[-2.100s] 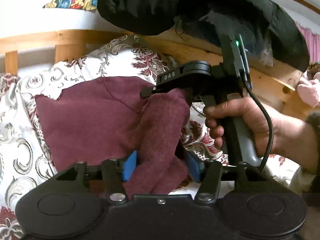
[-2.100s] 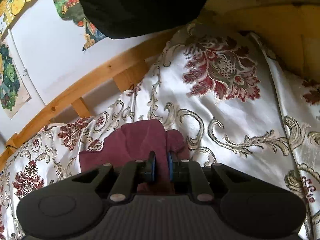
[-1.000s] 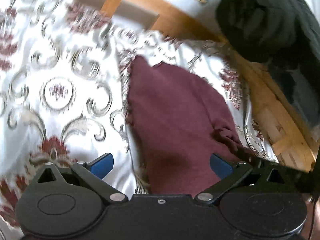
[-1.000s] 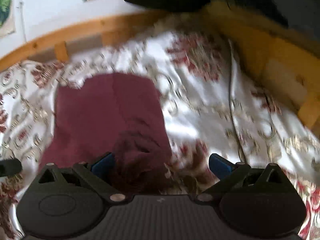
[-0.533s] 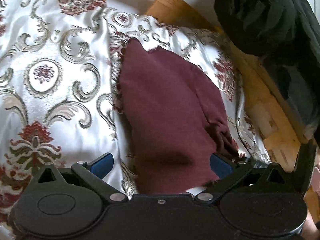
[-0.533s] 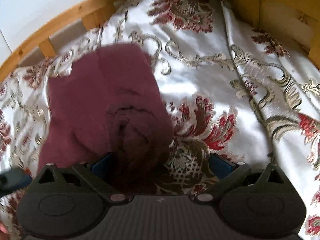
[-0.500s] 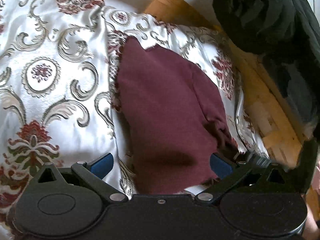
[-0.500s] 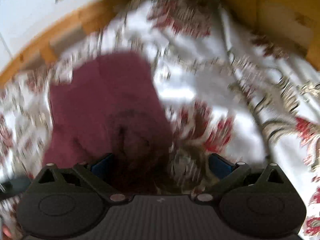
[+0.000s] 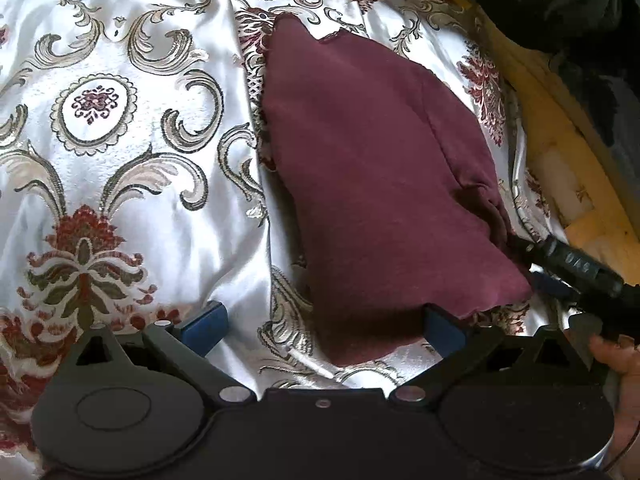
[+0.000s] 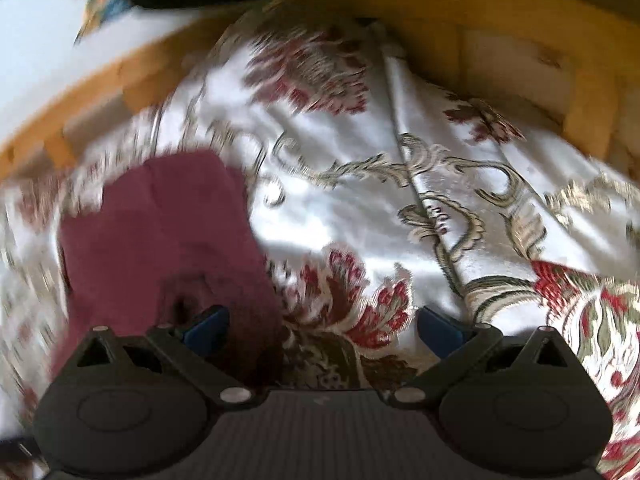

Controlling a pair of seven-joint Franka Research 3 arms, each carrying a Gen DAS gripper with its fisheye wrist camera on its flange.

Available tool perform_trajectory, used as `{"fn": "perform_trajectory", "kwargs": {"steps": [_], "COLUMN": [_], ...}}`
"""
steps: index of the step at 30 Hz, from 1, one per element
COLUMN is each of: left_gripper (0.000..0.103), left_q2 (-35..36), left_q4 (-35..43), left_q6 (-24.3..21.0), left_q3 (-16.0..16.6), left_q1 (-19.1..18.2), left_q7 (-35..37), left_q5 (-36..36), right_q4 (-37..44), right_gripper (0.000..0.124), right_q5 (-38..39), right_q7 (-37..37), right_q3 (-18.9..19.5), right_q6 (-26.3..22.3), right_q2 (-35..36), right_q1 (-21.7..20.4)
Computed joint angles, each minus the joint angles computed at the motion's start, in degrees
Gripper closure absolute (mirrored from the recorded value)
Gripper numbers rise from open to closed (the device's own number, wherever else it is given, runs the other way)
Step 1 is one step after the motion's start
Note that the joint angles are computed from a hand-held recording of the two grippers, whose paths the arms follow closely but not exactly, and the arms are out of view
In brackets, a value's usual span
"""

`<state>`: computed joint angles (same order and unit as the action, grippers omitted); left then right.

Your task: Fold small clothes

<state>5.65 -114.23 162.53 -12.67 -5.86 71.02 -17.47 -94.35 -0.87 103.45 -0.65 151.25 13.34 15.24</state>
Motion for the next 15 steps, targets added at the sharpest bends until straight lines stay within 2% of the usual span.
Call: {"fn": "perform_trajectory", "kwargs": {"steps": [3,6,8,10,11,13,15], "left_gripper": [0.001,0.001,0.001,0.001,0.001,0.001,0.001], "left_q2": [-0.24,-0.4,-0.47,-0.55,-0.55,-0.56,-0.53], "left_q4": [-0.05,-0.21,-0.22,-0.24,-0.26,-0.27,-0.27], "left_q6": [-0.76,-0.84,-1.02,-1.11,-1.08,-1.09,-1.04], "left_q3": [0.52,0.63,0.62,0.67,0.65,0.65,0.63], "left_q1": [-0.29,-0.31,-0.26,-0.3,-0.3,-0.29,-0.26], "left_q7": [-1.64,-2.55,-2.57,-2.9,-2.85,-2.81,-2.82], "left_q5": [2.63,3.29,3.35,3.67,3.7,3.74,3.54], "right_q4": [0.03,-3.23,-4.5,-4.09,-3.87,-3.59,-3.71], "right_gripper": [0.021,0.021,0.027,0.053,0.06,0.081,0.095], "right_q5": [-3.08,5.61,11.79,12.35,12.41,14.16,15.92], "right_q7": [-2.08,-3.83,-5.51,-6.48,-7.54,-11.24,-15.2], "right_q3": [-0.01,1.76,2.81,2.54,2.55,3.43,4.27], "right_q6": [-1.33,5.36,8.94,9.4,9.15,8.4,8.89], "right_q2": [-0.38,-1.98,-2.32,-1.85,-1.72,-1.6,-1.71], "right_q1": [0.84,-1.47,-2.68,-2.48,-2.44,-2.76,-2.79]}}
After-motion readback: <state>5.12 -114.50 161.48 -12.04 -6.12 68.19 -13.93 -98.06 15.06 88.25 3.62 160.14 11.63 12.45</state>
